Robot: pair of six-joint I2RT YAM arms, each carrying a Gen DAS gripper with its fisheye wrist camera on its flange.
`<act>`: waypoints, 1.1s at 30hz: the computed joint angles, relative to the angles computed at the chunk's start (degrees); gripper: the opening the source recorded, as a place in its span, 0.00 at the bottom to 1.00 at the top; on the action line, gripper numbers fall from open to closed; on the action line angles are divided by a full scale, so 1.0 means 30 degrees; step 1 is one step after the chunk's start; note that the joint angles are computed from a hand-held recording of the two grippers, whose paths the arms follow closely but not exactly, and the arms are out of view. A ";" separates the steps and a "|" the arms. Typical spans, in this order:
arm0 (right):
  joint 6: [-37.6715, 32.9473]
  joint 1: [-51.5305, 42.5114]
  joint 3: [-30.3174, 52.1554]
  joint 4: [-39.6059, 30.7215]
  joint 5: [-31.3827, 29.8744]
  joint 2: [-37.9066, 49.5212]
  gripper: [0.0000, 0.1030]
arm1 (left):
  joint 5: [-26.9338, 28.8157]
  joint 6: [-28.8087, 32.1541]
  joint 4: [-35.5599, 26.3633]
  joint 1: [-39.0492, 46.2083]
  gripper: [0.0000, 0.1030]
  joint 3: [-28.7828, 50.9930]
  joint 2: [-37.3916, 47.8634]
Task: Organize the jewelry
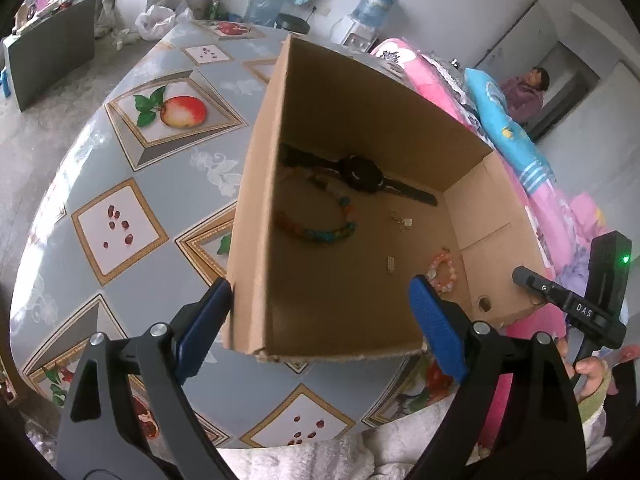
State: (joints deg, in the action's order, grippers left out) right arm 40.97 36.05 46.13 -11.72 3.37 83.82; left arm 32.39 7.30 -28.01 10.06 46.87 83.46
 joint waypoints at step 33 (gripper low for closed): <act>0.6917 1.0003 0.3515 -0.7959 1.2990 0.0719 0.94 | -1.2380 -0.3708 -0.1564 -0.9387 0.92 -0.4230 -1.1624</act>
State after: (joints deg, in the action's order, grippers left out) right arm 61.72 66.06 56.68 -35.60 42.34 85.98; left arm -4.75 -3.82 -32.71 -18.10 34.18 48.59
